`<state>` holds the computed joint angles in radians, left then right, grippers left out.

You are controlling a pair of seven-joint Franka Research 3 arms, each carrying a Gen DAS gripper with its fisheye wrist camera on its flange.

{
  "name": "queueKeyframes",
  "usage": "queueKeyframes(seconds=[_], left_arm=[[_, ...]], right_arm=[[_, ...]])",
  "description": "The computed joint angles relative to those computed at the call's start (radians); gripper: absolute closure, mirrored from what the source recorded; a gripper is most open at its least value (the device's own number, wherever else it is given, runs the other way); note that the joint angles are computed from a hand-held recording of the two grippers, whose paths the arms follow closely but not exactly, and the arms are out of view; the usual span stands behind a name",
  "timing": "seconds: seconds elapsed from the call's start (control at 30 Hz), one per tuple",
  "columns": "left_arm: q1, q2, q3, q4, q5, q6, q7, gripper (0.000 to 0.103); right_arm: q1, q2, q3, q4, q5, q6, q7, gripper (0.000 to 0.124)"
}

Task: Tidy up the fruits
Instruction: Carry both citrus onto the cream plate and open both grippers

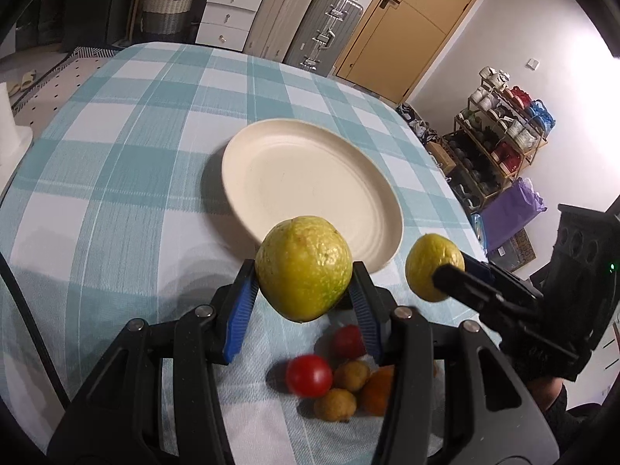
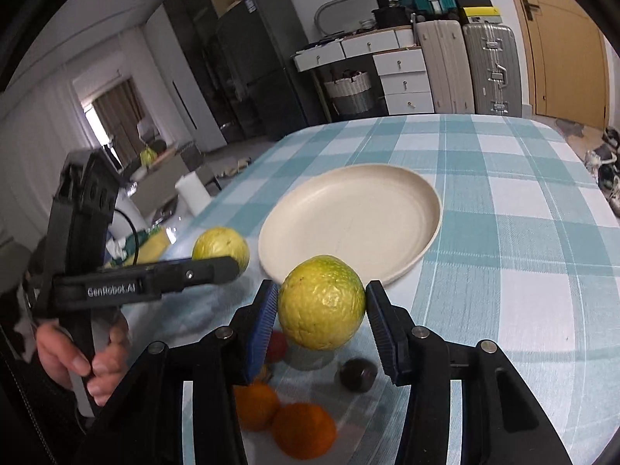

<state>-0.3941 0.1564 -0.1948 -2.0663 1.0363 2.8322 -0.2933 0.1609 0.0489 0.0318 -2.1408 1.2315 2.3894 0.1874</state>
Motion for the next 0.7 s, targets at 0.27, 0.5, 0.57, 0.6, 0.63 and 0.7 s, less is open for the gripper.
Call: queueKeyframes(seconds=[0.27, 0.5, 0.57, 0.6, 0.63, 0.7], left_arm=[[0.028, 0.047, 0.017, 0.088, -0.083, 0.009, 0.149, 0.058], [0.065, 0.134, 0.026, 0.205, -0.281, 0.004, 0.386, 0.058], [0.073, 0.17, 0.025, 0.247, -0.345, -0.001, 0.459, 0.058], [0.084, 0.19, 0.019, 0.267, -0.387, 0.004, 0.499, 0.058], [0.094, 0.21, 0.013, 0.283, -0.428, 0.016, 0.54, 0.058], [0.109, 0.248, 0.001, 0.321, -0.501, 0.019, 0.615, 0.058]], right_arm=[[-0.02, 0.097, 0.013, 0.151, 0.011, -0.054, 0.041, 0.076], [-0.041, 0.232, 0.047, 0.34, -0.031, -0.075, 0.136, 0.076], [-0.047, 0.271, 0.06, 0.391, -0.052, -0.073, 0.164, 0.076], [-0.048, 0.297, 0.066, 0.424, -0.067, -0.072, 0.183, 0.076], [-0.05, 0.316, 0.073, 0.448, -0.081, -0.069, 0.198, 0.076], [-0.055, 0.363, 0.085, 0.504, -0.114, -0.072, 0.236, 0.076]])
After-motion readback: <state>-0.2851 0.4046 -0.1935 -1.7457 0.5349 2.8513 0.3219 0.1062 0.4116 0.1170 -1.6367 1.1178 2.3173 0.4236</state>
